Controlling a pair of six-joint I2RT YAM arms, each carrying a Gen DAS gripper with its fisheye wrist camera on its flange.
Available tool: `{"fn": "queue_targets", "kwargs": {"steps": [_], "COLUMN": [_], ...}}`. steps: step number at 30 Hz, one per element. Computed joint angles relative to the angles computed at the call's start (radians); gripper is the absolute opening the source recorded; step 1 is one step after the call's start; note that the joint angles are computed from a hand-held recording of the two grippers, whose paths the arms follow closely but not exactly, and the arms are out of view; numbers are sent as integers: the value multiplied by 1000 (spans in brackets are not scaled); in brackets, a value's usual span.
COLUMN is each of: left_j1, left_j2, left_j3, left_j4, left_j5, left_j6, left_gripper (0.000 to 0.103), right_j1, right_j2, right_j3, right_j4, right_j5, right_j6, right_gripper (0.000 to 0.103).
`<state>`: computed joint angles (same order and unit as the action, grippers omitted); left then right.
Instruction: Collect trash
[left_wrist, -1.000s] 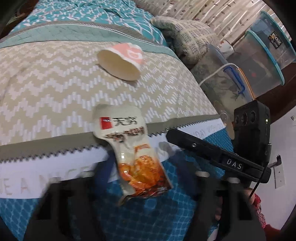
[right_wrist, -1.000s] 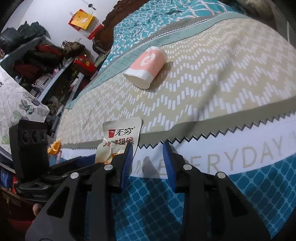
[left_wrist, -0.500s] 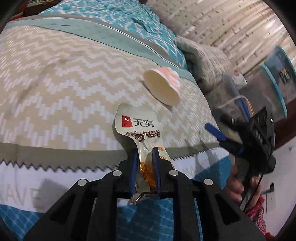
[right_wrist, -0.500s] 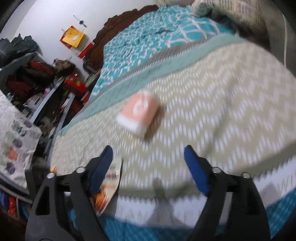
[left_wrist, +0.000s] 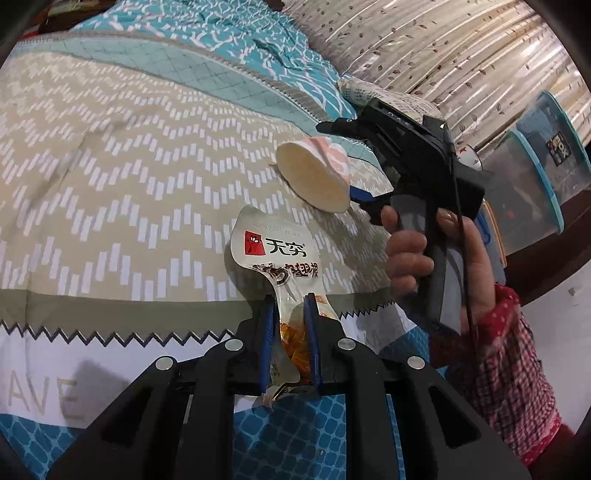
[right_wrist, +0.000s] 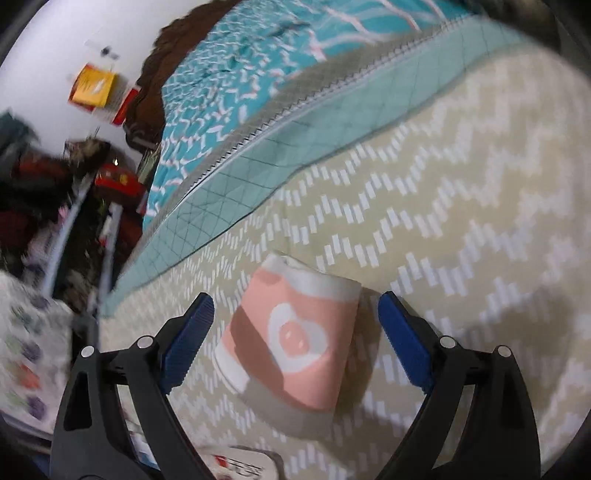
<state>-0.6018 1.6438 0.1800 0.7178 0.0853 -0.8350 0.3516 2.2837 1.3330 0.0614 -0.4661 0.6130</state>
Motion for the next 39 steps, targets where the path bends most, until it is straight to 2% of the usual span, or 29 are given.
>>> {"fn": "queue_targets", "kwargs": {"steps": [2, 3, 4, 5, 7, 10, 16, 22, 26, 29, 32, 39], "left_j1": [20, 22, 23, 24, 19, 7, 4, -39, -74, -102, -173, -309], "left_j2": [16, 19, 20, 18, 6, 0, 0, -10, 3, 46, 63, 146], "left_j3": [-6, -7, -8, -11, -7, 3, 9, 33, 74, 117, 186, 479], "left_j4": [25, 30, 31, 33, 16, 0, -2, -32, -77, -85, -150, -366], "left_j5": [27, 31, 33, 33, 26, 10, 5, -22, -35, -2, -31, -73], "left_j6": [-7, -9, -10, -10, -6, -6, 7, 35, 50, 33, 27, 83], "left_gripper": [15, 15, 15, 15, 15, 15, 15, 15, 15, 15, 15, 14], "right_j1": [11, 16, 26, 39, 59, 63, 0, -202, -395, -527, -652, -907], "right_j2": [5, 11, 15, 9, -6, -53, -240, -448, -518, -536, -528, -483], "right_j3": [13, 23, 33, 31, 12, -73, -383, -704, -843, -905, -942, -927], "right_j4": [-16, -32, -51, -64, -65, -13, 175, 270, 265, 246, 220, 89], "right_j5": [-2, -16, -17, -7, 7, -11, -65, -171, -266, -332, -400, -527], "right_j6": [-27, -45, -67, -94, -126, -118, -124, -220, -297, -369, -451, -631], "right_gripper": [86, 74, 67, 65, 40, 37, 35, 35, 35, 35, 35, 35]}}
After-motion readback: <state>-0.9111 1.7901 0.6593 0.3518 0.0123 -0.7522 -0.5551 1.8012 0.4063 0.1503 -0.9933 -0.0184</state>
